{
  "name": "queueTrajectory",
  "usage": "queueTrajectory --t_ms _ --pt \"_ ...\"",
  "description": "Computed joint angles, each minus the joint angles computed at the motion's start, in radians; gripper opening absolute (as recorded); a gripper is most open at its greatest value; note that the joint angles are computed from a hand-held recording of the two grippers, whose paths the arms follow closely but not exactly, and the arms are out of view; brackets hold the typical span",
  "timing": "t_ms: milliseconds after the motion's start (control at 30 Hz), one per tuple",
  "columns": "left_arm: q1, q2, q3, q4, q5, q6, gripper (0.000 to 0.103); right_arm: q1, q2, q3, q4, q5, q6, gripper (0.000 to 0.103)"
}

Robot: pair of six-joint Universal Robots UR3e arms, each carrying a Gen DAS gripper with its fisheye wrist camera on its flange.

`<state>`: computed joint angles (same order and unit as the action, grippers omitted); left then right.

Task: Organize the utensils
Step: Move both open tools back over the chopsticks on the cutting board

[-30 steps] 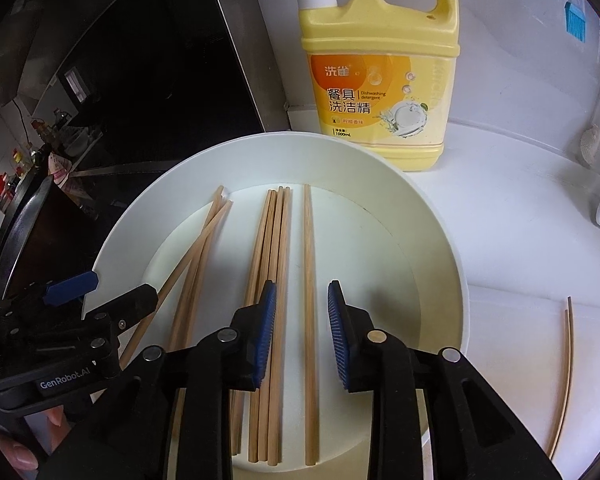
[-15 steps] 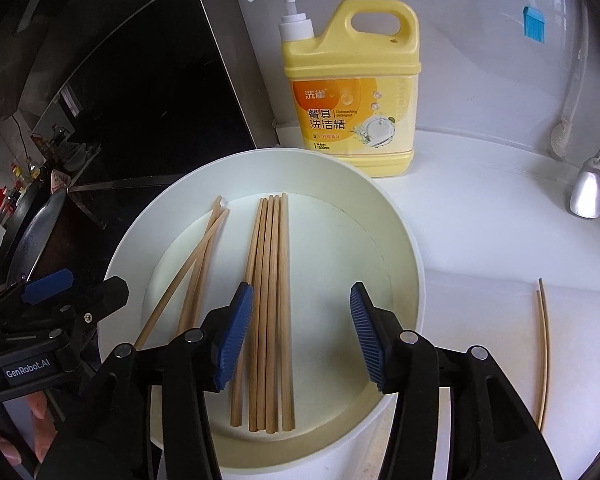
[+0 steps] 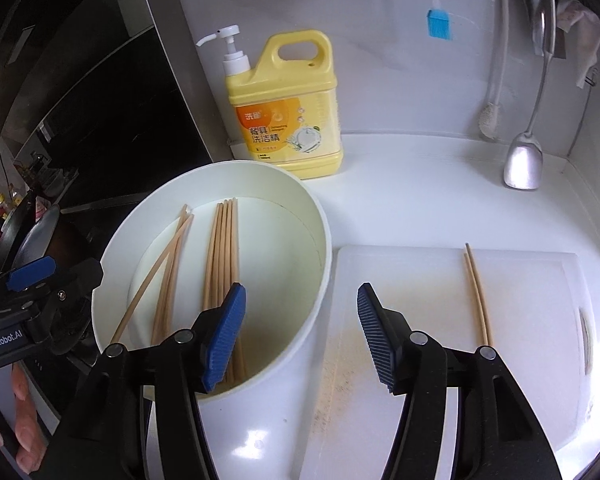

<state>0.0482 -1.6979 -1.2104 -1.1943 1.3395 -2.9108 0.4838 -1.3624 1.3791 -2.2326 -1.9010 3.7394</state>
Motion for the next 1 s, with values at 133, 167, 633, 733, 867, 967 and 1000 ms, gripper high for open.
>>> queueTrajectory --t_ms 133,167,633,733,867,967,1000 --pt "-0.050 0.018 -0.027 0.021 0.014 -0.015 0.096 -0.018 -0.106 0.116 -0.011 -0.019 0.016 0.056" --pt "-0.064 0.022 -0.031 0.026 0.018 -0.025 0.096 -0.023 -0.134 0.145 -0.011 -0.024 0.017 0.056" --pt "-0.417 -0.011 -0.021 0.073 0.236 -0.368 0.097 -0.420 -0.777 0.682 0.027 0.198 -0.316 0.059" --pt "-0.505 -0.040 0.005 0.038 0.312 -0.459 0.097 -0.646 -0.969 0.783 0.119 0.368 -0.494 0.060" --pt "-0.602 -0.058 0.012 0.016 0.400 -0.553 0.097 -0.899 -1.131 0.844 0.265 0.552 -0.714 0.060" --pt "-0.642 -0.075 0.032 -0.011 0.432 -0.579 0.097 -0.953 -1.152 0.874 0.276 0.590 -0.766 0.060" --pt "-0.651 -0.083 0.038 -0.011 0.443 -0.578 0.097 -0.935 -1.134 0.888 0.243 0.575 -0.757 0.060"
